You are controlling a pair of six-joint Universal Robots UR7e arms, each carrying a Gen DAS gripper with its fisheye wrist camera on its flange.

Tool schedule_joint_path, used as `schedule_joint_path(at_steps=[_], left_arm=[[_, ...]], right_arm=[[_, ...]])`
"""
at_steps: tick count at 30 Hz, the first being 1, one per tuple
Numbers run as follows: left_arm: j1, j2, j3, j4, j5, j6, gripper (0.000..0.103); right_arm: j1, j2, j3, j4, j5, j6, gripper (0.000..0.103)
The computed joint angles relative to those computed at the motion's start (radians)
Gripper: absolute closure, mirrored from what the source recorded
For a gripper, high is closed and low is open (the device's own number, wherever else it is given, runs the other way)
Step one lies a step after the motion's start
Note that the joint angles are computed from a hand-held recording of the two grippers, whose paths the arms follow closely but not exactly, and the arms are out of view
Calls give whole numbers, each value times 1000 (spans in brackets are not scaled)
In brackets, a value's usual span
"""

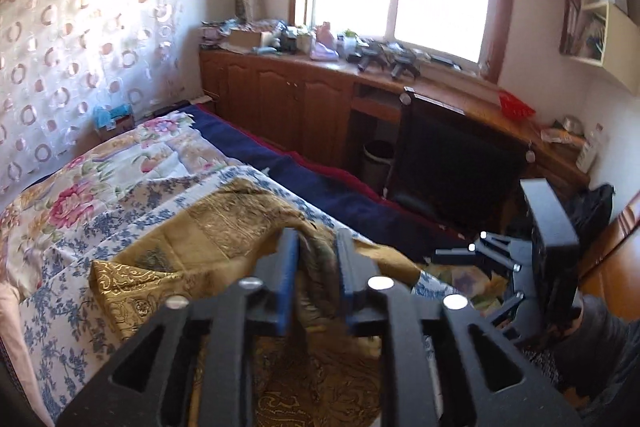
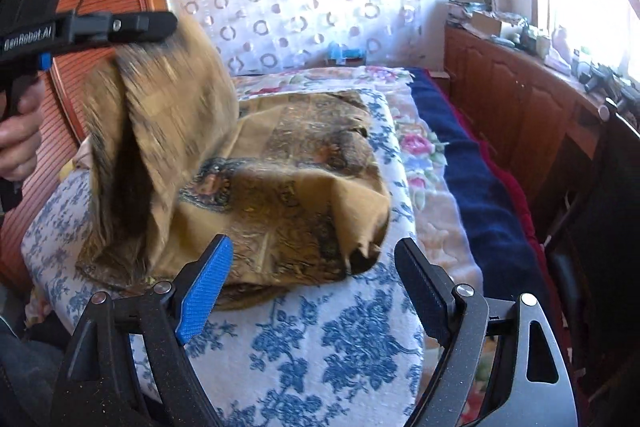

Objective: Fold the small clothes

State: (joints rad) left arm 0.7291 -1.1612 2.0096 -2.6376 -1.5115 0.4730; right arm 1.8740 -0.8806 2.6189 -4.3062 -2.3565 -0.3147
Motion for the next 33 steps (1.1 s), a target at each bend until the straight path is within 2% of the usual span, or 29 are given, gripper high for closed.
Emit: schedule_joint_path(at_steps=[5, 8, 13, 18, 22, 29, 33], left_arm=[[-4, -17, 25, -14, 61, 1, 68], [11, -43, 46, -27, 87, -3, 67], [76, -116, 79, -20, 121, -24, 65], [126, -173, 115, -44, 214, -20, 65], [189, -206, 130, -52, 224, -27, 65], [266, -216, 151, -55, 264, -38, 65], [306, -218, 151, -59, 253, -41, 65]], right_arm=[[3, -16, 18, 9, -11, 19, 18], [16, -24, 12, 19, -13, 17, 18], [18, -55, -24, 93, 0, -1, 18], [38, -65, -92, 194, 18, -42, 18], [51, -38, -161, 257, 47, -80, 18], [60, 58, -324, 460, 123, -122, 18], [66, 116, -401, 574, 153, -140, 18]])
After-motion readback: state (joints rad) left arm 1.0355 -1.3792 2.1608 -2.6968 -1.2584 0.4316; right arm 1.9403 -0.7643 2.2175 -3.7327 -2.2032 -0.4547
